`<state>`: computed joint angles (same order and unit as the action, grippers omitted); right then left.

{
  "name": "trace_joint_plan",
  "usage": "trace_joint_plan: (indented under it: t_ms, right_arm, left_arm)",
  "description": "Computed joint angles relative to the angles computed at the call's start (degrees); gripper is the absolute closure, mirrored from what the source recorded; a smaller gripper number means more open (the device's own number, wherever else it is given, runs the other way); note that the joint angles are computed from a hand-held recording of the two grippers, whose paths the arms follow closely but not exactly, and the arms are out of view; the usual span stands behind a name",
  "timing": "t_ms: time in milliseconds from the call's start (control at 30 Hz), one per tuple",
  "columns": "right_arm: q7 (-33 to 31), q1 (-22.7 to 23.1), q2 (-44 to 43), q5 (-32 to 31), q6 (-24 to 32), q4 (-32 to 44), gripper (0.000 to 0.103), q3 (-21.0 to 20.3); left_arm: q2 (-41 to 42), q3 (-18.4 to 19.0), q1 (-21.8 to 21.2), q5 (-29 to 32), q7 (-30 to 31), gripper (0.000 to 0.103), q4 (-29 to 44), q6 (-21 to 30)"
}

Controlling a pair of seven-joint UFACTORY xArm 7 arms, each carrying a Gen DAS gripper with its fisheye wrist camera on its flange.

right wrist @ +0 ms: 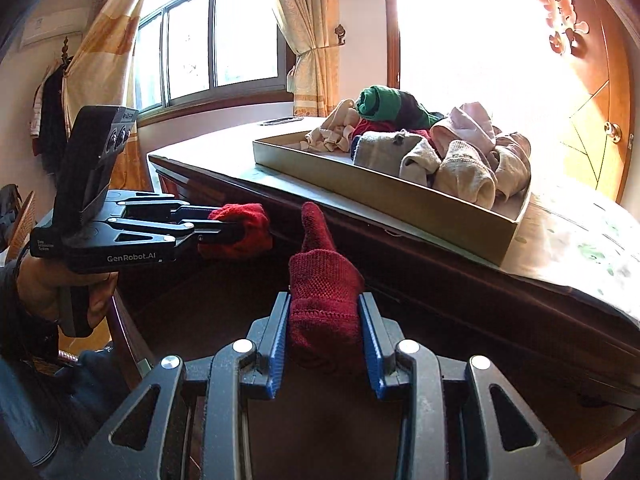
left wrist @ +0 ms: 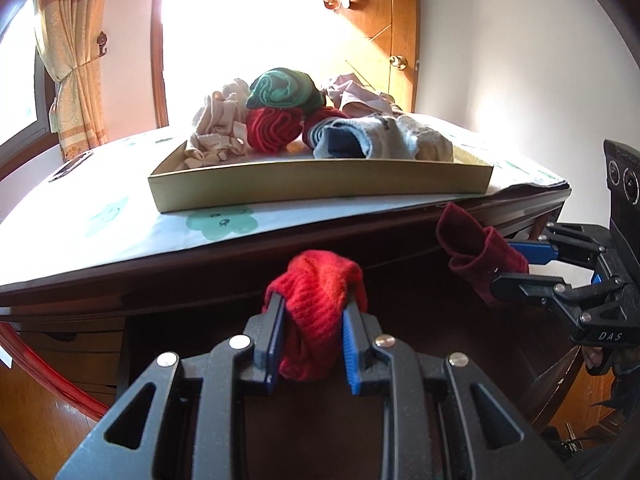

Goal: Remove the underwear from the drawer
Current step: 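Lift the dark red sock with the right tool while the left tool carries the red underwear toward the tray, then lower the red underwear into the tray with the left tool while the right tool lowers the dark red sock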

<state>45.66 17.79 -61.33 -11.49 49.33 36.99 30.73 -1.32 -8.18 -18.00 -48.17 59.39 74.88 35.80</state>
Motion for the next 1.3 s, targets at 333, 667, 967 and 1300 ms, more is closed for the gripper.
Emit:
trace_joint_plan:
  t_ms: [333, 667, 967, 1300]
  right_arm:
    - [-4.1, -4.8, 7.8, -3.2, -4.1, 6.0, 0.067, -2.2]
    - [-5.9, -7.9, 12.9, -5.7, -6.3, 10.3, 0.067, -2.5]
    - [-5.9, -10.0, 15.6, -7.0, -8.5, 12.2, 0.067, -4.0]
    - [-6.6, -13.0, 22.8, -9.4, -9.4, 17.9, 0.067, -5.0]
  left_arm:
    - [2.8, -0.5, 1.0, 2.5, -1.6, 0.079, 6.3, 1.3]
    - [6.1, -1.6, 1.6, 6.1, -3.6, 0.079, 12.5, 0.4]
    - [10.8, -3.1, 2.0, 11.9, -7.4, 0.079, 20.1, -0.2]
    - [21.2, -3.7, 0.1, 24.2, -17.3, 0.079, 35.5, 1.5]
